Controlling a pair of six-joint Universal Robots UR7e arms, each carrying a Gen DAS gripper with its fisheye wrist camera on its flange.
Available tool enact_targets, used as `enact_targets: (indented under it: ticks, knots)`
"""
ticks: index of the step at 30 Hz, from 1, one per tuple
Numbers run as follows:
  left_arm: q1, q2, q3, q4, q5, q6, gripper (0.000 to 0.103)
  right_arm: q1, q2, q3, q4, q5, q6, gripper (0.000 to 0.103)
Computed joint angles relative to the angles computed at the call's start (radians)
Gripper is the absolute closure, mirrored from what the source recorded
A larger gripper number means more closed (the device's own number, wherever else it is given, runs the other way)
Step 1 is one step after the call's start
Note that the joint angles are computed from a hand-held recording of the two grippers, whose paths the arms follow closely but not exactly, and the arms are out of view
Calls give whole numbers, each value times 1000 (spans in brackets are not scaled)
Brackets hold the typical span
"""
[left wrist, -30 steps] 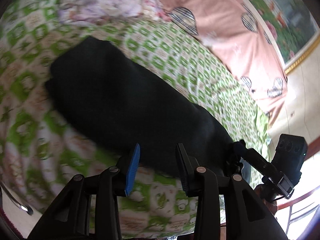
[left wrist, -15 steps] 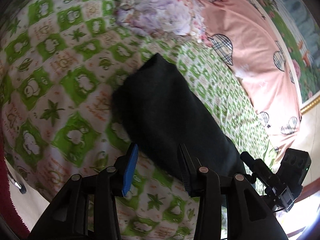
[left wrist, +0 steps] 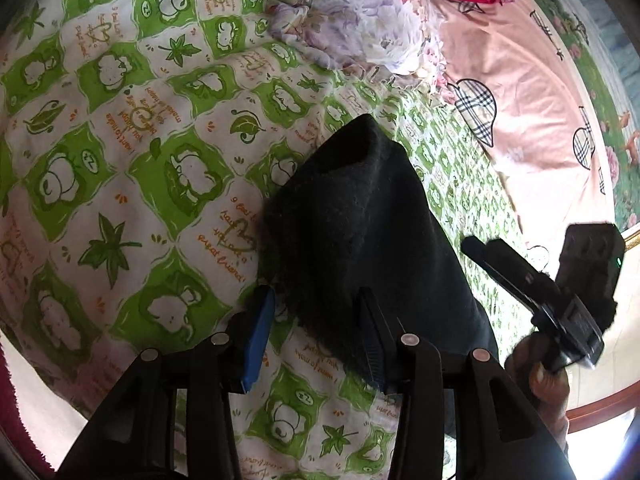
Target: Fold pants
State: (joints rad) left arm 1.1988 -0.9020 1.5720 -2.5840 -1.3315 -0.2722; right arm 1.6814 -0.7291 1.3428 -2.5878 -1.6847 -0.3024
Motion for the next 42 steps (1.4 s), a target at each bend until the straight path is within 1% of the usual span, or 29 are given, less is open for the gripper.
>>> enact_targets:
  ticks: [2,4,7,9,11,12,14,17,18,19,20,21,22,24,26,32,38,42]
  knots:
    - [6,5,-10,3,-10,-5,60,-1,30,-52,41,3,-8,45]
    - [10,11,-20,2,-17,-17,60,-4,69,-122,107,16,-4,45]
    - [17,4,-19,-3,-24,-38,60,7,122,-216,186,-9,-37,45]
    - [18,3,-16,-11,-25,-49,60,10,161,-288,258,-9,-60,45]
    - [16,8,-23,1,-15,-38,60,11,194,-349,328,-11,-73,45]
    - [15,13,-27,0,-12,-35,60,14,214,-382,363,-26,-79,45]
    - [13,20,-33,-3,-7,-32,60,19,241,-427,414,-54,-89,45]
    - [10,30,-40,-13,4,-19,61,21,267,-462,453,-62,-107,45]
    - [7,35,-42,-18,12,-9,62,23,272,-465,452,-71,-110,46]
    - [5,39,-44,-22,20,0,63,23,272,-464,452,-69,-109,54]
    - [1,44,-46,-25,30,9,64,23,271,-460,450,-63,-106,58]
    - [-5,48,-48,-27,45,17,66,24,266,-448,434,-62,-106,63]
    - [-7,49,-49,-27,51,22,72,26,260,-434,416,-64,-108,68]
    - [-14,51,-51,-27,57,26,76,28,242,-402,382,-63,-107,73]
    - [-20,45,-44,-42,54,37,81,30,214,-358,335,-49,-101,75]
    - [-61,13,-11,-87,41,90,84,43,98,-198,176,-3,-98,77]
    - [-109,-18,19,-129,-35,125,84,44,-64,19,-27,48,-79,78]
    - [-167,-30,44,-146,-81,191,84,35,-179,173,-170,64,-75,79]
